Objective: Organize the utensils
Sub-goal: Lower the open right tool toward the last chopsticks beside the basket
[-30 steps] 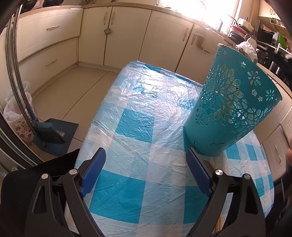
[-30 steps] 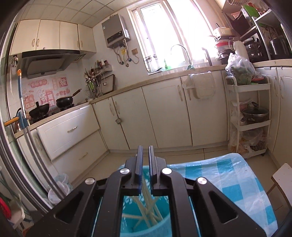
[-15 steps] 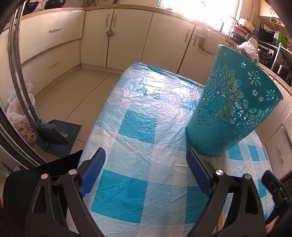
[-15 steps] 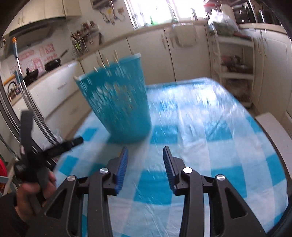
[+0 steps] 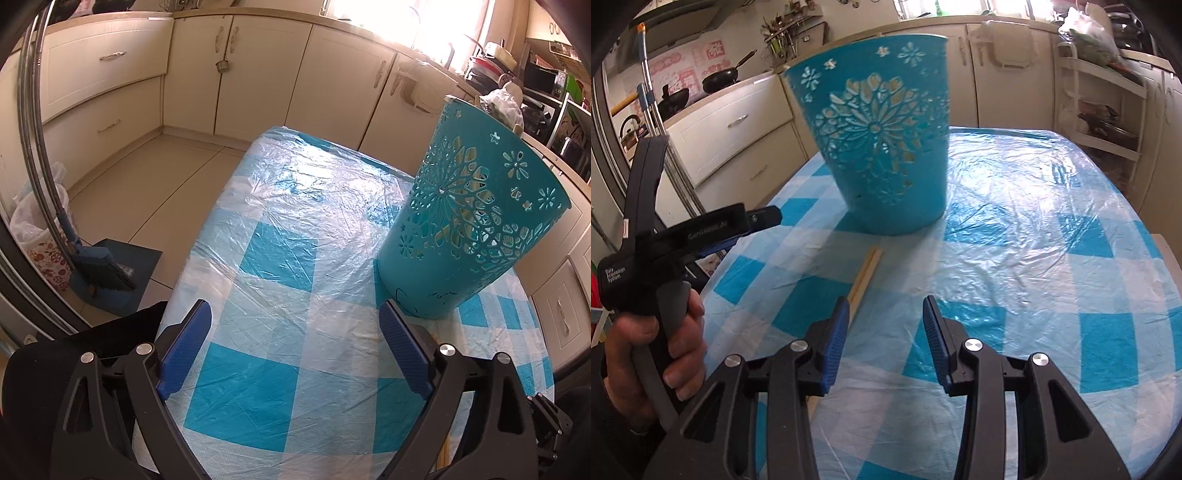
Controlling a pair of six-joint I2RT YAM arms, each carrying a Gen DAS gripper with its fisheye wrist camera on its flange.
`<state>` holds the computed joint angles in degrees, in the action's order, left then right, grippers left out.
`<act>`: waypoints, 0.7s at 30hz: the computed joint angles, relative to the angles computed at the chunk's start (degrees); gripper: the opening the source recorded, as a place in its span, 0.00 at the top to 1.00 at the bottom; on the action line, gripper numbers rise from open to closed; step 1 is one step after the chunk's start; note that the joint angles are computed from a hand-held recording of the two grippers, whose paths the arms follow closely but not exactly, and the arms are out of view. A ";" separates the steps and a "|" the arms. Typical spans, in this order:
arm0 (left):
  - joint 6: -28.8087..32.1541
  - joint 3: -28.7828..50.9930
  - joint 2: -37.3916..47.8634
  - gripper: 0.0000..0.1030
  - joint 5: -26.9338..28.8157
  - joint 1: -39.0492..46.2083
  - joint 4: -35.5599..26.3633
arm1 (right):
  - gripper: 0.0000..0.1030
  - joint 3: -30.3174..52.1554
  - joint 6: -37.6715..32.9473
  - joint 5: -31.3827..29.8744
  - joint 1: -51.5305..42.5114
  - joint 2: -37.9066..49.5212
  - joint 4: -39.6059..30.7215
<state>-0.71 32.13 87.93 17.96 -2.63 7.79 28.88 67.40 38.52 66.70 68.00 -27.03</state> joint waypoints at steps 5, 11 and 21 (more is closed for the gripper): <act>0.16 -0.07 0.01 0.14 -0.14 -0.20 -0.04 | 0.69 0.73 -1.24 -2.52 -1.97 2.22 1.35; 0.25 -0.21 -0.09 0.13 -0.91 -0.86 0.04 | 0.69 1.83 -2.48 -4.61 -3.70 4.74 2.43; 0.53 -0.18 -0.26 0.13 -1.22 -1.08 -0.20 | 0.69 4.69 -4.53 -4.81 -4.67 8.55 2.68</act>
